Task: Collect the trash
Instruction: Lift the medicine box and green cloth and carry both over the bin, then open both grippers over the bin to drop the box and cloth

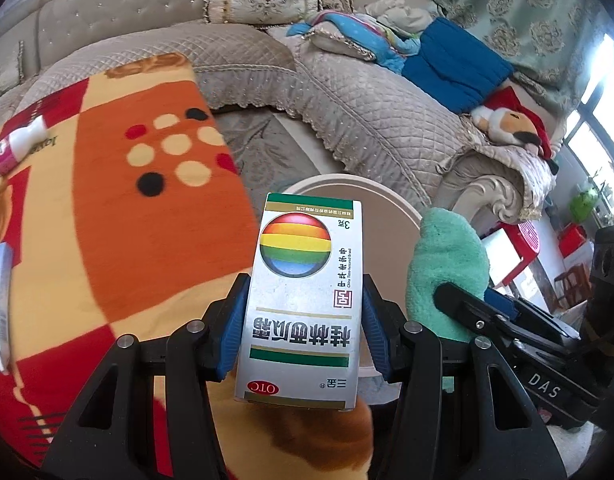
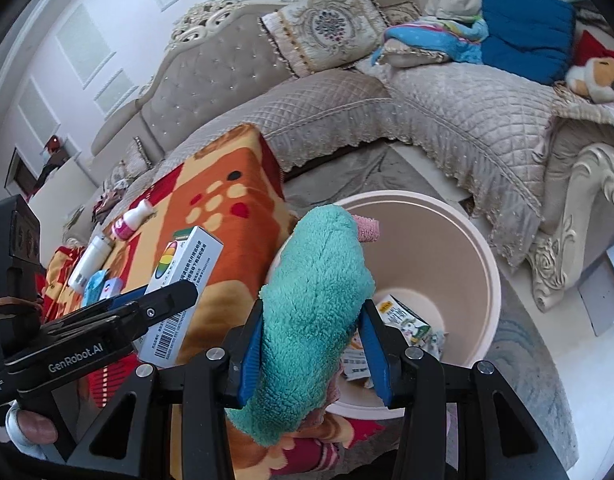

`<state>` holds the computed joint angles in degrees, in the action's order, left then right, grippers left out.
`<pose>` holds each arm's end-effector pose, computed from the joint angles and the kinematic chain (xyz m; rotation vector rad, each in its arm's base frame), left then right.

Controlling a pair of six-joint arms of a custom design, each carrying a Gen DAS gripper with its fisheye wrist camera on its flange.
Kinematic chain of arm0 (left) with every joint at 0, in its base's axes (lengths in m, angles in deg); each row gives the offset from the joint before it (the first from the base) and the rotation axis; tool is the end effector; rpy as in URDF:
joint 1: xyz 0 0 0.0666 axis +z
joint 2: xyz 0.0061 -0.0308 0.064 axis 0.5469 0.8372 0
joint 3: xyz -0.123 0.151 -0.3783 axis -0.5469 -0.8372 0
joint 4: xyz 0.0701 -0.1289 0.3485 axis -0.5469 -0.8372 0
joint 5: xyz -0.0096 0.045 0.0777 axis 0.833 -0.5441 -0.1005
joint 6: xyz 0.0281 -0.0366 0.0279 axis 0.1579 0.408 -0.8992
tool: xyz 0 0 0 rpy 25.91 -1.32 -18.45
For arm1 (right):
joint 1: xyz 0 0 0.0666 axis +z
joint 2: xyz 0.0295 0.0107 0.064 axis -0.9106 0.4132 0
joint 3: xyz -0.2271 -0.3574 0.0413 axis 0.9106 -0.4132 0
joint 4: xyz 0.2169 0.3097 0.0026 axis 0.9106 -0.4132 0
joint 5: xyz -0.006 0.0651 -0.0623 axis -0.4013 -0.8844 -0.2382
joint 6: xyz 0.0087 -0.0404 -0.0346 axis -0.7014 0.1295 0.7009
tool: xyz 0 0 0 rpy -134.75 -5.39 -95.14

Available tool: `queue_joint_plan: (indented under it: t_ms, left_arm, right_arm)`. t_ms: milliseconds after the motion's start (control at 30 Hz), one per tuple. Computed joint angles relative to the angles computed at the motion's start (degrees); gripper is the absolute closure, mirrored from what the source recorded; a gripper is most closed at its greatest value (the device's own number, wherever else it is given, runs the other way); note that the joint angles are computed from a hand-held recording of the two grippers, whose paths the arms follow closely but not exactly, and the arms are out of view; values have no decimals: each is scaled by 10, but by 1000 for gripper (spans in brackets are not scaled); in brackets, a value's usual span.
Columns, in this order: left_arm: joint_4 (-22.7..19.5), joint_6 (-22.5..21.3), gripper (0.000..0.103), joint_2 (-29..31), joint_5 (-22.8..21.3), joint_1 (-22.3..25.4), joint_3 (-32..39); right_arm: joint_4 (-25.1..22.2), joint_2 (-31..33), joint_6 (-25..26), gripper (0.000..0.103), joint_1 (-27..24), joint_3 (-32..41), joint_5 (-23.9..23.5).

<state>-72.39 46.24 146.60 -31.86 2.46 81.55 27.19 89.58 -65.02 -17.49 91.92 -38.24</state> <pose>0.3496 -0.2034 0.4907 -0.0310 2.5160 -0.2984 0.3411 0.3743 0.4882 -0.1708 2.4584 0.5799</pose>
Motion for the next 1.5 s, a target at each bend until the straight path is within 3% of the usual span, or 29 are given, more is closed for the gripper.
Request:
queue_joint_plan:
  t_ms: [700, 900, 1033, 1500]
  left_arm:
    - [-1, 2, 52, 47, 21, -2, 28]
    - [-3, 4, 52, 51, 28, 3, 29]
    - [-2, 7, 52, 53, 40, 7, 27]
    - [2, 13, 46, 45, 54, 15, 23]
  right_arm:
    - [-11, 14, -9, 59, -25, -9, -11]
    - [-25, 27, -7, 59, -30, 1, -10]
    - [-31, 32, -14, 52, -30, 6, 9]
    - [-40, 31, -33, 52, -26, 4, 0]
